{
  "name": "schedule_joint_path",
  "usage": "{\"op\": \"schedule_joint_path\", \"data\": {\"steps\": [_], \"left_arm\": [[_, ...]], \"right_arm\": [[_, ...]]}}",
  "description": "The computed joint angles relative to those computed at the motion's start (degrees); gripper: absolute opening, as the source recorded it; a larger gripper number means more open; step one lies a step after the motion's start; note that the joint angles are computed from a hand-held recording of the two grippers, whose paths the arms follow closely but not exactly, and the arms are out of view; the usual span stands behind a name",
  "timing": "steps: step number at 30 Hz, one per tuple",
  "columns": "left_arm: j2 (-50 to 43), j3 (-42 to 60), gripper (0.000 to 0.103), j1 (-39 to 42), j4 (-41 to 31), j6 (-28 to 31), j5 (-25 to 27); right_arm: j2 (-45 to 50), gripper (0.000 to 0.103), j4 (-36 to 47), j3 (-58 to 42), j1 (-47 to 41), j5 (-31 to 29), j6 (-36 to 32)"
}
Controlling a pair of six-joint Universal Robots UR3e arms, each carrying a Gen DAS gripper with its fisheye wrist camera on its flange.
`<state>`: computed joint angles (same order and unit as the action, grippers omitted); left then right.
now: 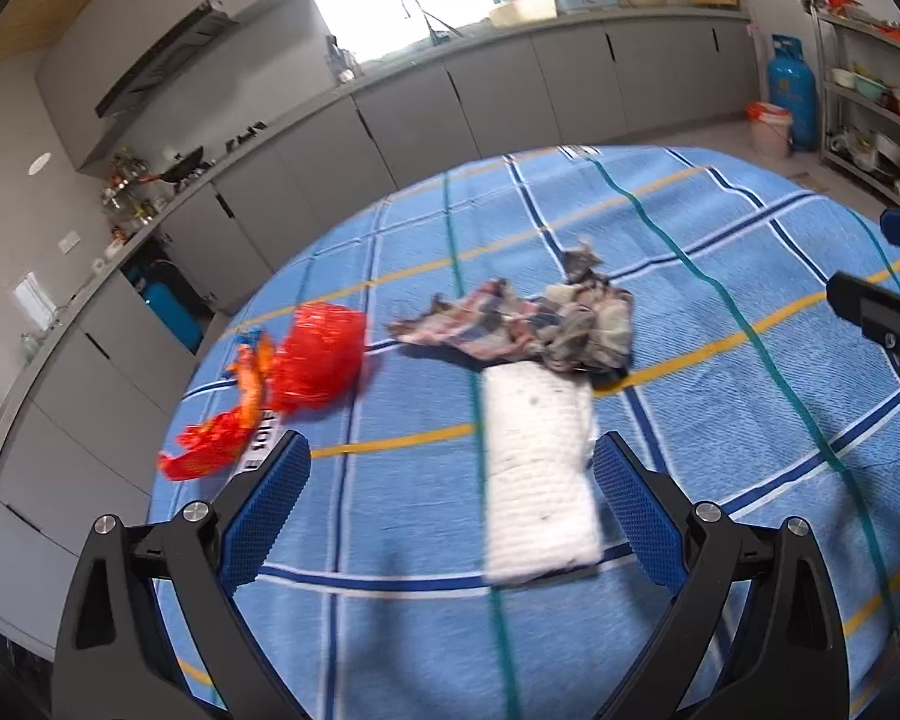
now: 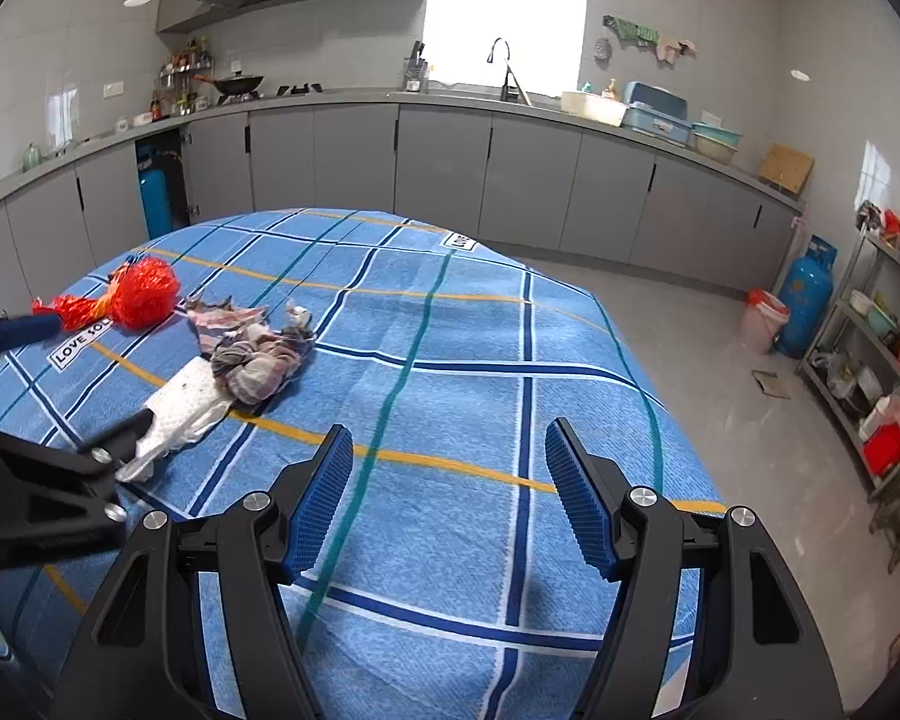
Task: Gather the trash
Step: 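Grasp the white paper towel with the left tool while the right tool reaches the checked cloth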
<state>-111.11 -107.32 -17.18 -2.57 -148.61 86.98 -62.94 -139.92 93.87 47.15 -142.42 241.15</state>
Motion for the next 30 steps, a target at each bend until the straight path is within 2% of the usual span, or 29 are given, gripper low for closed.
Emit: {"op": "schedule_joint_path", "data": {"steps": [3, 5, 6, 7, 8, 10, 11, 13, 20, 24, 27, 30], "left_arm": [[-2.05, 1.94, 0.089, -1.37, -1.22, 1.00, 1.05], [-2.50, 2.99, 0.076, -1.37, -4.31, 1.94, 0.21], [-2.77, 3.31, 0.073, -1.19, -5.61, 2.15, -0.32], [-2.62, 3.03, 0.064, -0.91, -6.38, 2.29, -0.80], [-2.65, 3.39, 0.050, -0.23, -8.71, 2.64, -2.08], [-1.86, 3.06, 0.037, 1.37, -11.13, 3.13, -5.09], [-1.38, 2.70, 0.025, 1.69, -11.65, 3.83, -5.36], [-0.96, 1.69, 0.021, 1.83, -10.27, 4.64, -4.95], [5.81, -5.21, 0.020, 8.86, -6.33, 7.11, -7.41], [7.54, -6.55, 0.020, 13.02, -3.61, 6.06, -7.60], [6.20, -6.85, 0.020, 14.44, 1.57, 4.12, -5.32], [5.38, -6.15, 0.020, 15.65, 2.27, 2.84, -5.18]], "right_arm": [[-0.16, 0.067, -1.09, 0.69, -0.14, 0.06, -0.04], [0.02, 0.067, -1.37, 0.72, -0.22, 0.10, -0.11], [0.24, 0.067, -1.85, 0.70, -0.30, 0.34, -0.33], [0.14, 0.067, -1.83, 0.85, -0.22, 0.37, -0.28], [0.31, 0.067, -1.65, 0.62, -0.19, 0.40, -0.29], [0.82, 0.067, -1.21, -0.18, -0.22, 0.52, -0.32], [1.13, 0.067, -1.07, -0.62, -0.26, 0.58, -0.34], [1.61, 0.067, -0.67, -1.54, -0.34, 0.82, -0.49], [4.51, 0.067, -0.39, -7.01, -0.94, 1.65, -3.82], [8.61, 0.067, -2.05, -14.10, -3.13, 4.53, -10.50], [12.25, 0.067, -1.58, -20.90, -4.93, 6.79, -14.99], [16.19, 0.067, 0.49, -28.23, -6.78, 9.84, -18.13]]}}
